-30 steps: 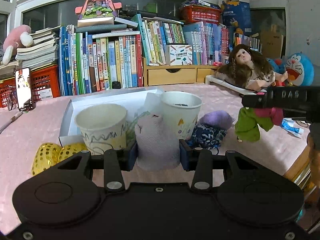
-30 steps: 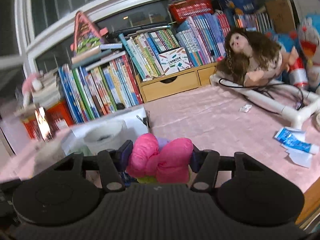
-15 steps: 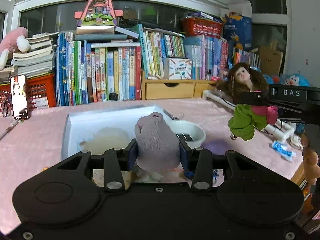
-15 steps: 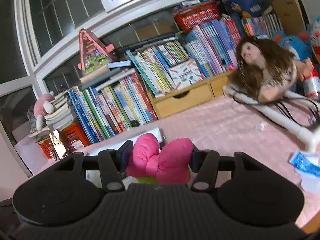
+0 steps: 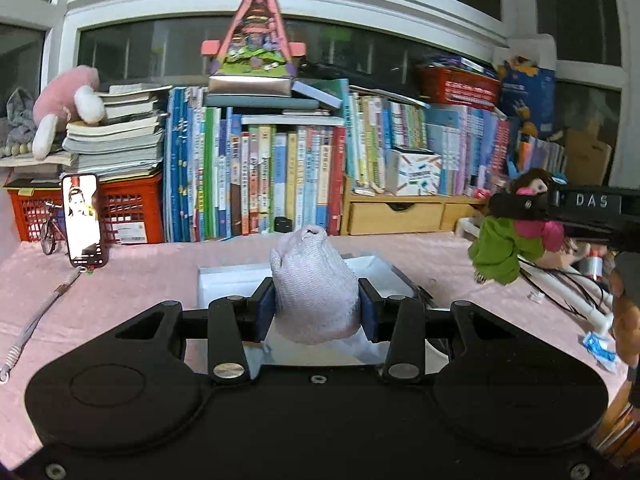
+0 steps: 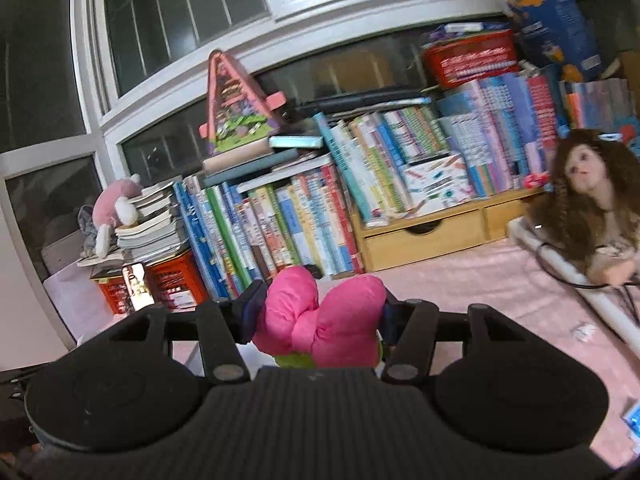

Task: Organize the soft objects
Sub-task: 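Carry the lavender plush with the left gripper while the right carries the bow over the box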

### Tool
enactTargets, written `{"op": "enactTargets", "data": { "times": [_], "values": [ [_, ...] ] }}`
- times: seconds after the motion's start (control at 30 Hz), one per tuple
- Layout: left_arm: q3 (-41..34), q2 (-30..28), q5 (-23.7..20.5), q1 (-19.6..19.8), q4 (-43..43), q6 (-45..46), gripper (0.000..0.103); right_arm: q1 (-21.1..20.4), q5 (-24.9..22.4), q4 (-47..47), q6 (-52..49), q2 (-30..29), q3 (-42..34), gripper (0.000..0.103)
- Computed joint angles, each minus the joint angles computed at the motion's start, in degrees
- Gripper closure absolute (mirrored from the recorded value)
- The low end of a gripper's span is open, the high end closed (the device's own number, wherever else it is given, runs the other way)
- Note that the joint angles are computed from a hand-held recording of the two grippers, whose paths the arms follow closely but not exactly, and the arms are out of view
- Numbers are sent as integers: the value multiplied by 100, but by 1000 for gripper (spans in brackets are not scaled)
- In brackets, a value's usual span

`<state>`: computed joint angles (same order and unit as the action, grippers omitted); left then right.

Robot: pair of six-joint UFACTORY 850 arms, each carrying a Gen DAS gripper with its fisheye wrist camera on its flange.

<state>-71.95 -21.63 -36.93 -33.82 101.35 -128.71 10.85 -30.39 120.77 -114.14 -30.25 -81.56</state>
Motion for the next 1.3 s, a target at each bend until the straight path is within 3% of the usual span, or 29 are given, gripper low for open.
{"op": "enactTargets", "data": {
  "times": [0.27,0.6,0.9,1.03,1.3],
  "values": [
    [-359,-182,499,464,-612,652,63,347,401,-1379,1395,-564,-966,43],
    [-1238,-934,1142,969,-1989,1869,63,705,840,-4563,4784,-1611,-2553,43],
    [-1893,-1520,1509,1327,-3721,3261,63,829,532,-7192,7727,-2491,-3872,43],
    [-2205,-1786,1569,1442,-4564,3950,63,894,386,-7913,8432,-2742,-4266,43],
    [-2666,-2169,1391,1537,-5320,4728,63,1007,112,-8906,9348,-3182,-4948,43]
  ]
}}
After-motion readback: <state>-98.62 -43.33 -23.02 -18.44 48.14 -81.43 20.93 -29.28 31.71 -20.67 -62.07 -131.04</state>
